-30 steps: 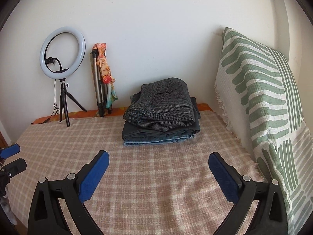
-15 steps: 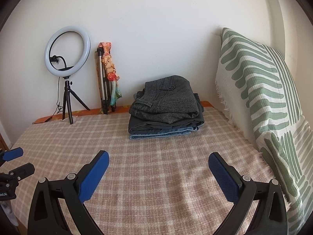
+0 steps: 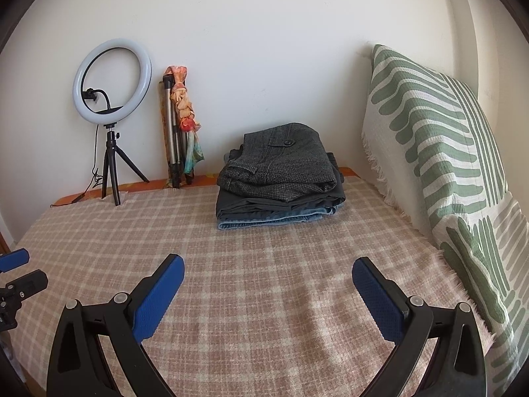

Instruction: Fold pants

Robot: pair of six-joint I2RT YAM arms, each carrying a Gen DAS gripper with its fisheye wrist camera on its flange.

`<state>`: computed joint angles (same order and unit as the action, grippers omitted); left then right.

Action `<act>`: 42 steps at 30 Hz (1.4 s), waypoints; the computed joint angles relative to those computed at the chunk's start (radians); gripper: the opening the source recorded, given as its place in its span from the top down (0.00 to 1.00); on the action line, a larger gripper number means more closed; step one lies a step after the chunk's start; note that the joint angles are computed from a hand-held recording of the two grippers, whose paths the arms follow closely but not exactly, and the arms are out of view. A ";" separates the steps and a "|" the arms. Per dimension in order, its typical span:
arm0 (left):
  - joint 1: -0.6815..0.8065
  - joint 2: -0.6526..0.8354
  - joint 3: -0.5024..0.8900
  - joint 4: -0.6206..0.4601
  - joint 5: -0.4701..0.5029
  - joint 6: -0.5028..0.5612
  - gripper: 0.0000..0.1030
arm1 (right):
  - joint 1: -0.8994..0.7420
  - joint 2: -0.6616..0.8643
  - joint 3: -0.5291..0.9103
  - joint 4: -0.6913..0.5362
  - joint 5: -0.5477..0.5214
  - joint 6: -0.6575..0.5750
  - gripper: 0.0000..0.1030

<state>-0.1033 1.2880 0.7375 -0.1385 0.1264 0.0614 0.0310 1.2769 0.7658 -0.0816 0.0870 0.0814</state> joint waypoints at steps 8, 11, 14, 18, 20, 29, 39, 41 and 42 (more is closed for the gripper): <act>-0.007 -0.010 -0.007 0.012 -0.004 -0.008 0.19 | -0.005 0.007 0.004 0.003 0.000 0.005 0.00; -0.003 -0.012 -0.008 0.016 0.001 -0.009 0.19 | -0.010 0.010 0.006 0.004 -0.007 0.001 0.00; -0.004 -0.011 -0.008 0.017 0.001 -0.008 0.19 | -0.010 0.009 0.006 0.004 -0.007 0.002 0.00; -0.005 -0.011 -0.007 0.015 -0.001 -0.011 0.19 | -0.010 0.009 0.005 0.005 -0.010 0.003 0.00; -0.005 -0.011 -0.006 0.014 -0.001 -0.010 0.19 | -0.007 0.012 0.005 0.006 -0.008 0.000 0.00; -0.010 -0.018 -0.020 0.027 -0.007 -0.011 0.19 | 0.002 0.016 0.005 0.010 -0.004 -0.005 0.00; -0.012 -0.028 -0.032 0.037 -0.011 -0.005 0.19 | 0.004 0.013 0.004 0.007 -0.004 -0.002 0.00; -0.013 -0.031 -0.035 0.040 -0.015 0.000 0.19 | 0.005 0.013 0.004 0.008 -0.002 -0.003 0.00; -0.014 -0.035 -0.036 0.039 -0.016 0.001 0.19 | 0.004 0.014 0.005 0.008 -0.002 -0.004 0.00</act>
